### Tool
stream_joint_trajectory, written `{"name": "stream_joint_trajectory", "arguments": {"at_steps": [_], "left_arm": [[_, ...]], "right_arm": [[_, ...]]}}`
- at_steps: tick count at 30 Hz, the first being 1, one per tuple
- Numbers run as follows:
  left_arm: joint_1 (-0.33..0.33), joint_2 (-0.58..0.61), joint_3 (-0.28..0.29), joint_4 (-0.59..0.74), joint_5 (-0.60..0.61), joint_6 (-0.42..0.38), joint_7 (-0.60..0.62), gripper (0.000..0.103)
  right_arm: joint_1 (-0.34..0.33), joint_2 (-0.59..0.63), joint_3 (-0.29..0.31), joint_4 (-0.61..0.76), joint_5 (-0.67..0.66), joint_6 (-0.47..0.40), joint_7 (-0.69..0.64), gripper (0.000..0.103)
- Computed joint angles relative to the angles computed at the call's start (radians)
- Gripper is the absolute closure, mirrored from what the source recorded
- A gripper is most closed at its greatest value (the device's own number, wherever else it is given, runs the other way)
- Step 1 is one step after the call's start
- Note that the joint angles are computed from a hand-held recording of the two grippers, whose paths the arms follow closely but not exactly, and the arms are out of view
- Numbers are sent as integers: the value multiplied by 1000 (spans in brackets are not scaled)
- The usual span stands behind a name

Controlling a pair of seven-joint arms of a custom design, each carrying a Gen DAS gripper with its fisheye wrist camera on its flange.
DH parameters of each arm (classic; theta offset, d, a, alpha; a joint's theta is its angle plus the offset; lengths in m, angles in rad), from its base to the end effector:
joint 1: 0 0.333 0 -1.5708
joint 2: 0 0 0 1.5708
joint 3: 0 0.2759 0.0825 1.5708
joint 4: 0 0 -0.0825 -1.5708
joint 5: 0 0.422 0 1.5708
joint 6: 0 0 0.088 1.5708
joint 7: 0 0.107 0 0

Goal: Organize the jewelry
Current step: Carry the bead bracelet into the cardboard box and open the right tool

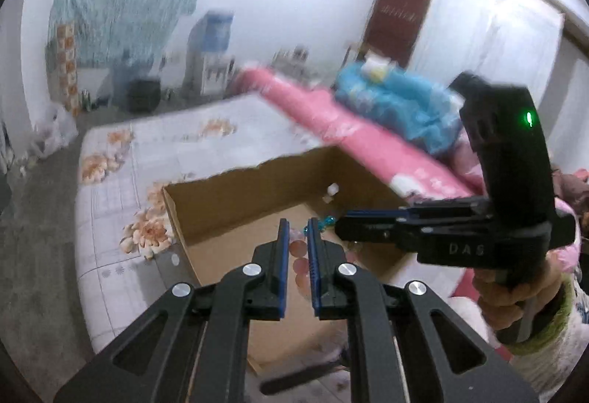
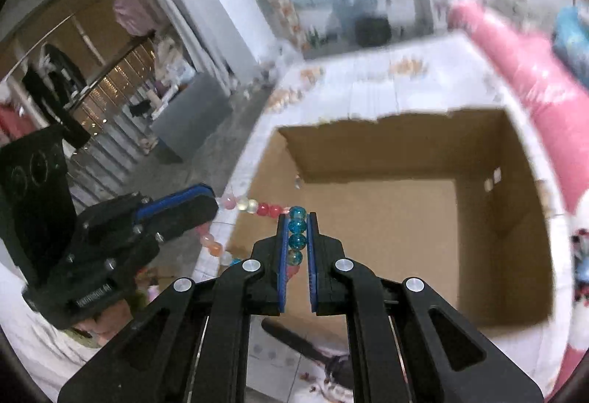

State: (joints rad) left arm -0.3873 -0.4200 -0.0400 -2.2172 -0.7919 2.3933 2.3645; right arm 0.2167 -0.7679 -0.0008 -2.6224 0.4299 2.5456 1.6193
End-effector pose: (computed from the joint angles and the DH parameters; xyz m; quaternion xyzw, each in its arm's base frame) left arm 0.4755 -0.2252 0.5672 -0.3434 0.8374 -0.4234 0.0402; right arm 0.4227 0.0873 0.5224 -0.6210 0.6892 -0.0639 0.3677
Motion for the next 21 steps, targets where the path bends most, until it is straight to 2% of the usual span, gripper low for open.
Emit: {"name": "stream_joint_trajectory", "arguments": {"at_steps": [2, 4, 7, 10, 12, 14, 15, 16, 19, 21], "left_arm": [[29, 107, -43, 81, 101, 9, -75, 94], [61, 199, -81, 154, 215, -19, -167, 94], [92, 298, -129, 230, 373, -31, -262, 94], [107, 353, -155, 277, 464, -46, -312, 93], [114, 382, -169, 305, 524, -49, -358, 93], [119, 392, -177, 314, 541, -45, -380, 93], [121, 395, -179, 318, 539, -49, -385, 93], [123, 399, -181, 324, 539, -52, -389, 93], [127, 376, -182, 307, 502, -47, -370, 92], [125, 347, -178, 284, 462, -36, -342, 87]], "right_arm": [[28, 150, -80, 103, 60, -65, -40, 96], [26, 256, -100, 181, 98, -118, -65, 96], [-8, 394, -82, 292, 100, -186, -79, 95], [-32, 499, -63, 378, 93, -243, -98, 95], [-48, 551, -53, 423, 95, -275, -92, 91], [-59, 596, -45, 458, 99, -293, -102, 86], [-65, 595, -40, 460, 99, -295, -97, 81], [-70, 596, -36, 461, 98, -290, -93, 72], [-79, 571, -36, 438, 106, -261, -113, 71], [-85, 534, -40, 409, 125, -233, -127, 71]]}}
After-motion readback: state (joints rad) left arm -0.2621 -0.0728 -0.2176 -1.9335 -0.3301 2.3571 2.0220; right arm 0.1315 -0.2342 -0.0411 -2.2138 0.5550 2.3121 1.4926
